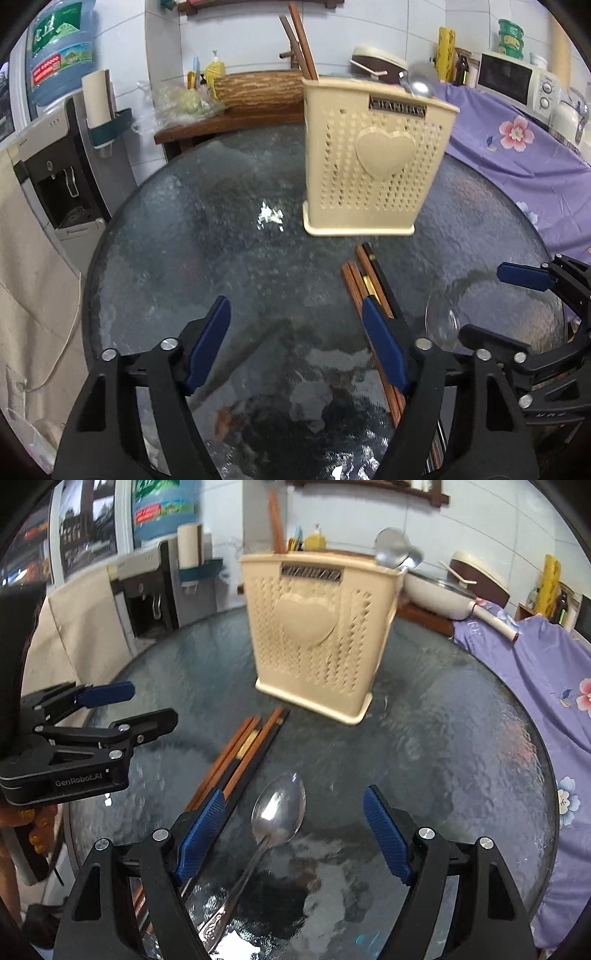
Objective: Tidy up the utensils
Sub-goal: 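Move both open tools down toward the chopsticks and spoon lying on the table, then grasp a wooden chopstick with the left tool while the right tool grasps a metal spoon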
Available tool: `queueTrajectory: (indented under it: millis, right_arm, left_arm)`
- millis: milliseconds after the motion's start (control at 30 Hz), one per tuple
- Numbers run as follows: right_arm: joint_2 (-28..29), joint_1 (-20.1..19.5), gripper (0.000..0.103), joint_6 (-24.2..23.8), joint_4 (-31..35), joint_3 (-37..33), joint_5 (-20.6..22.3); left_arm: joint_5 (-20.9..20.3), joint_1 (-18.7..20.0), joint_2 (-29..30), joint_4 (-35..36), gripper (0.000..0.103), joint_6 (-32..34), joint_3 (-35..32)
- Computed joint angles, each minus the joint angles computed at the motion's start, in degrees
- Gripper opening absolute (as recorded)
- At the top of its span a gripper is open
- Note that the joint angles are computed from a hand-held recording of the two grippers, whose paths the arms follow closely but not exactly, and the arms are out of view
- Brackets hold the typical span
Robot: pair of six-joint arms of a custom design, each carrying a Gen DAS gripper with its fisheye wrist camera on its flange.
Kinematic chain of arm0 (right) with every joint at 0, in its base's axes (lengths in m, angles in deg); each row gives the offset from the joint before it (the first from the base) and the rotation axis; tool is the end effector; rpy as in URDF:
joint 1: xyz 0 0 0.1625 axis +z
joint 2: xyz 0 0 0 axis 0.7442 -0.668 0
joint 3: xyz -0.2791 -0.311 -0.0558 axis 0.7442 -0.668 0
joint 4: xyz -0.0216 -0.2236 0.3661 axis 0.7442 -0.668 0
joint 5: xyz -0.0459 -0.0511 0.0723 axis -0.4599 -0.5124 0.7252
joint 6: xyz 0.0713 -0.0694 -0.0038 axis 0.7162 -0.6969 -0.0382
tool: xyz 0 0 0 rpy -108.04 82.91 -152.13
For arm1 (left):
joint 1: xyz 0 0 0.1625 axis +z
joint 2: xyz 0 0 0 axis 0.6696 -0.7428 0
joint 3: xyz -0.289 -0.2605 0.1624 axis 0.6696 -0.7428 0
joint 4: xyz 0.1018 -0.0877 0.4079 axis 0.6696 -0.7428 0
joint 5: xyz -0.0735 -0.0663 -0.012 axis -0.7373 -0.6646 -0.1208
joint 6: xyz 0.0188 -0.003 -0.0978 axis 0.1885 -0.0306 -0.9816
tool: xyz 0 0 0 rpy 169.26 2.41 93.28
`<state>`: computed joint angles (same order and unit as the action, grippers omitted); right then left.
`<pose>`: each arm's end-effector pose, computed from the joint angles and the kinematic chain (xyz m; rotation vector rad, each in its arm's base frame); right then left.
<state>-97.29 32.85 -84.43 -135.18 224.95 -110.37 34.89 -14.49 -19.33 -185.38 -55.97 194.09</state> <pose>0.0429 -0.3250 0.2443 0.4590 -2.2108 0.8094 -0.3248 -0.3970 -0.0259 0.9208 2.3360 -0.7076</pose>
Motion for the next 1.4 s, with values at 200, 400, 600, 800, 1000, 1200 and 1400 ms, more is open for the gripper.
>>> queueTrajectory:
  millis: [200, 400, 600, 800, 1000, 1200, 1400]
  right_arm:
    - [3.24, 0.48, 0.07, 1.12, 1.06, -0.96, -3.19]
    - [5.44, 0.37, 0.065, 2.38, 2.11, -1.86, -4.65]
    - [5.37, -0.53, 0.064, 4.35, 3.72, -2.31, -3.7]
    - [4.74, -0.93, 0.059, 4.58, 4.72, -2.61, -3.01]
    - [4.09, -1.18, 0.052, 4.25, 5.24, -2.82, -2.76]
    - [3.63, -1.59, 0.05, 3.65, 5.42, -2.77, -2.18]
    - [3.58, -1.88, 0.05, 3.19, 5.17, -2.68, -1.75]
  left_arm:
    - [-1.24, 0.52, 0.55, 2.14, 0.053, -0.77, 0.08]
    - [-1.48, 0.77, 0.91, 3.15, 0.047, -0.47, -0.33]
    - [-2.87, 1.56, 1.7, 4.17, 0.039, 0.33, -1.85]
    - [-5.46, 3.02, 2.95, 4.78, 0.035, 0.5, -4.21]
    - [-9.78, 5.58, 4.52, 5.82, 0.035, 0.1, -8.3]
    - [-11.94, 6.99, 5.87, 7.14, 0.035, 0.39, -11.0]
    - [-11.55, 7.38, 7.19, 8.01, 0.035, 1.13, -12.86]
